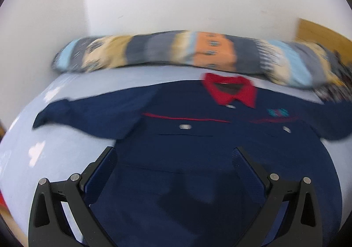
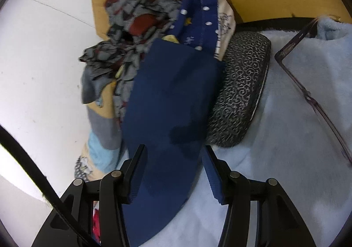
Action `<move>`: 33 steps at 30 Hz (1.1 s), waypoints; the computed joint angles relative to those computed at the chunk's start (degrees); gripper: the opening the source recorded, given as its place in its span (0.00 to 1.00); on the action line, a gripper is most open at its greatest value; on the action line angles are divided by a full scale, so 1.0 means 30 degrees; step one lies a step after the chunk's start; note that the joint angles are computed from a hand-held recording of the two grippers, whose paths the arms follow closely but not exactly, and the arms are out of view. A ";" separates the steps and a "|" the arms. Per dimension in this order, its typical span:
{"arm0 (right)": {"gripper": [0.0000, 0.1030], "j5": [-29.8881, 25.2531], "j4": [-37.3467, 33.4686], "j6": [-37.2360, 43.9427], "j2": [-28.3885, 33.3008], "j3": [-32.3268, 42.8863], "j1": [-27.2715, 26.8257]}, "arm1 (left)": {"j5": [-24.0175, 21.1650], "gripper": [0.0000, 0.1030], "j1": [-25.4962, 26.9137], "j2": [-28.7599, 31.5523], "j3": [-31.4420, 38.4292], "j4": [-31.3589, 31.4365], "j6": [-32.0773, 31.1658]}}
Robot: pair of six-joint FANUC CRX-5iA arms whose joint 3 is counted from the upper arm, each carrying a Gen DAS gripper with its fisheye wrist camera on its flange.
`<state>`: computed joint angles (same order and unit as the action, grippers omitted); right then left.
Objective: Fold large clothes
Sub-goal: 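Reach the right gripper to the sleeve cuff by the glasses case and grasp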
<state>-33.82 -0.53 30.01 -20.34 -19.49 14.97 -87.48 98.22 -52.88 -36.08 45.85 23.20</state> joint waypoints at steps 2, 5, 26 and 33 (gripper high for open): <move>0.56 0.0445 -0.0997 0.0891 0.0167 0.0011 -0.0405 | 0.0125 1.00 -0.0168 0.0740 0.0178 -0.0343 0.1038; 0.60 0.1165 -0.1233 0.1549 0.0290 -0.0160 -0.0759 | -0.0269 1.00 -0.0546 0.0973 0.0144 -0.0586 0.1246; 0.06 -0.0048 0.8995 -0.3562 -0.0294 -0.1006 0.2151 | 0.6183 1.00 -1.0357 0.4306 0.1088 -0.5960 0.7446; 0.47 0.0143 0.8289 -0.4373 -0.0317 -0.0980 0.1185 | 0.5469 1.00 -0.9260 0.3760 0.0891 -0.5112 0.6023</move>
<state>-33.39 24.34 16.89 -21.29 -22.43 18.53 -71.07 70.44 -41.60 -33.41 30.51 41.27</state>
